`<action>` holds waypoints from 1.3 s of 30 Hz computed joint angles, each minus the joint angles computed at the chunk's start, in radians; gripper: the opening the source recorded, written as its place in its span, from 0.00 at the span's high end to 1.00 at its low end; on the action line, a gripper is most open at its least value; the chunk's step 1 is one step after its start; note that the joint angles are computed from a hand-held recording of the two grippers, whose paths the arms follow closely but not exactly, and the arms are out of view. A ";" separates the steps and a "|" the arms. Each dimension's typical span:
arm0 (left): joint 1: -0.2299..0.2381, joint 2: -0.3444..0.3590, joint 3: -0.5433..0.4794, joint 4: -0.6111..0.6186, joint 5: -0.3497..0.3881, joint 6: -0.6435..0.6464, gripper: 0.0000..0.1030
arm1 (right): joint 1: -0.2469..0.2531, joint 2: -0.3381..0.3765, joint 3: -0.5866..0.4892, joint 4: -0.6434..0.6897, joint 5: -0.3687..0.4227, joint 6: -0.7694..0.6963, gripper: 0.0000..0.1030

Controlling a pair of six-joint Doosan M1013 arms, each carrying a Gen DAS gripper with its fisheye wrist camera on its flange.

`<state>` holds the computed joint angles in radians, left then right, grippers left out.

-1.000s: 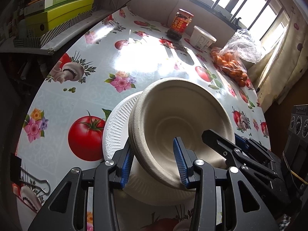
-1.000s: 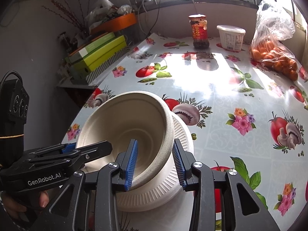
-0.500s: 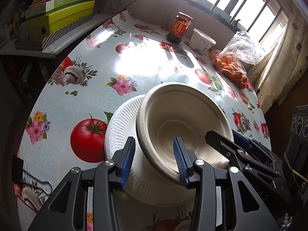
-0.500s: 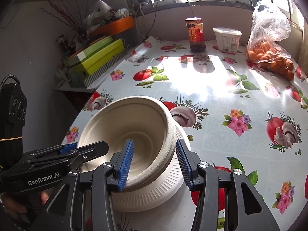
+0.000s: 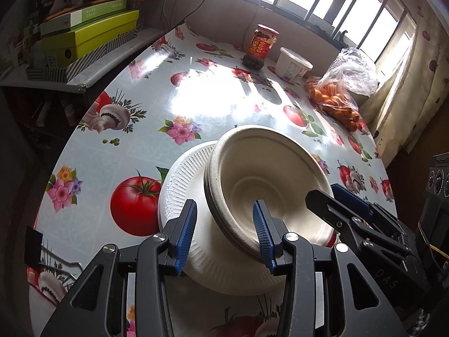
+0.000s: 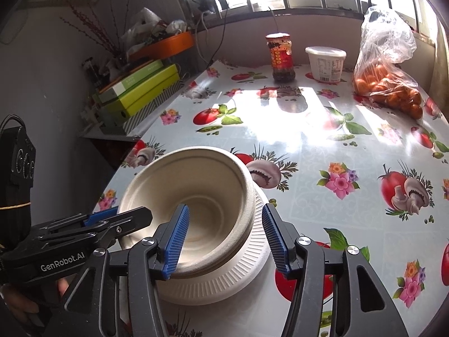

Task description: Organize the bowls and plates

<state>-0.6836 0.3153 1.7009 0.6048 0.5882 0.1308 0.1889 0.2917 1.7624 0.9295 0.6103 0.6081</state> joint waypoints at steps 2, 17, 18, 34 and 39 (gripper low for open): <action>-0.005 -0.003 0.001 0.021 0.007 -0.011 0.58 | -0.004 -0.005 0.005 0.011 -0.001 -0.010 0.45; -0.058 -0.031 0.016 0.188 0.063 -0.132 0.48 | -0.021 -0.065 0.069 0.112 -0.036 -0.124 0.43; -0.063 -0.033 0.018 0.197 0.069 -0.138 0.48 | -0.022 -0.069 0.074 0.120 -0.038 -0.133 0.43; -0.108 -0.078 0.123 0.292 0.106 -0.267 0.48 | -0.055 -0.112 0.154 0.141 -0.067 -0.205 0.41; -0.112 -0.068 0.138 0.244 0.128 -0.251 0.48 | -0.056 -0.110 0.176 0.087 -0.085 -0.196 0.41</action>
